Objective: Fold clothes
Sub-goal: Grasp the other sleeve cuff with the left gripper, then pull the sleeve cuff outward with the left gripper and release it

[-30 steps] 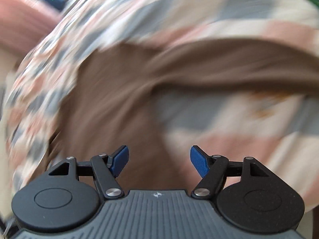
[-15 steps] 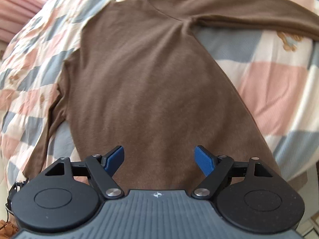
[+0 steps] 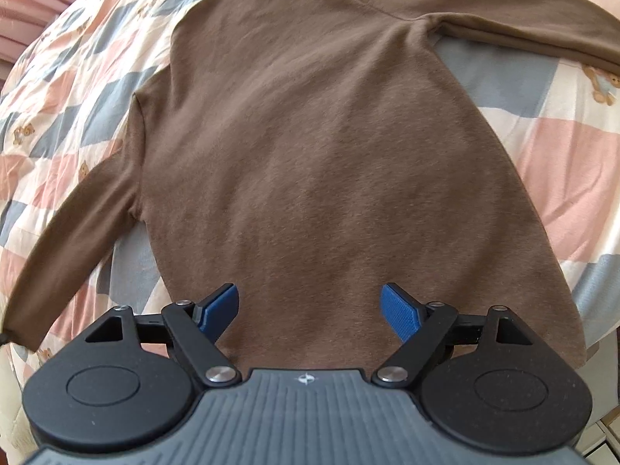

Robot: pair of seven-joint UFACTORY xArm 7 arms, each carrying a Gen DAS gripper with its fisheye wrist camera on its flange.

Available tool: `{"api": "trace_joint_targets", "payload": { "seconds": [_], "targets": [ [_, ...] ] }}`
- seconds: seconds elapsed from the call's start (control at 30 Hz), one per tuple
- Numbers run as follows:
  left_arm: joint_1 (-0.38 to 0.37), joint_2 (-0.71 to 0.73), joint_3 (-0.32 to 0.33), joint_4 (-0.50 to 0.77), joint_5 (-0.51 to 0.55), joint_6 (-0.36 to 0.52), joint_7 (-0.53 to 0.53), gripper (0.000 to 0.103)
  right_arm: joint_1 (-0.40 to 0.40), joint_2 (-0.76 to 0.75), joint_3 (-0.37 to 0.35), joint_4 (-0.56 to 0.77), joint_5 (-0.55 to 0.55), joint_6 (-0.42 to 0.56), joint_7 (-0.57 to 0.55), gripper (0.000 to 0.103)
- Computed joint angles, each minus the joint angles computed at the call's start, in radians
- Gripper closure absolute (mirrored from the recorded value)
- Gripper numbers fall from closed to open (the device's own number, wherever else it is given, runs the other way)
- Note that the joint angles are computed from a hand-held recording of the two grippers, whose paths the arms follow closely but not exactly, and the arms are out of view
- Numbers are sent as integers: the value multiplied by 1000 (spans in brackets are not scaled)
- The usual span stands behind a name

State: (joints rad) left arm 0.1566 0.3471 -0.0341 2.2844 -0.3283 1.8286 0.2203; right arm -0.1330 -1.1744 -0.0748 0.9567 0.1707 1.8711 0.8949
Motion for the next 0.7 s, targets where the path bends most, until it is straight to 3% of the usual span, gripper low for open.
{"api": "trace_joint_targets", "payload": {
  "seconds": [0.07,0.17,0.2,0.3,0.5,0.6,0.67,0.7],
  "targets": [
    [-15,5,23,-36,51,17,-49,102,3,5,2,1,-2,3,-3,20],
    [-39,-133,50,-308,107,-138,-63,103,4,9,2,8,-10,12,-8,19],
    [-25,-167,48,-352,75,-173,-87,99,2,7,2,11,-13,17,-6,19],
    [-15,-257,63,-454,15,-256,-133,68,-10,3,1,10,-16,28,8,18],
    [-24,-410,91,-653,-65,-333,-177,63,4,9,-4,-1,-1,17,-7,16],
    [-36,-484,102,-785,-85,-427,-214,65,12,13,-5,3,5,19,-20,15],
    [-52,-508,101,-832,-76,-474,-219,75,11,14,-3,6,6,27,-19,15],
    [-62,-497,103,-820,-84,-456,-221,99,10,14,-3,8,7,33,-17,15]
  ]
}}
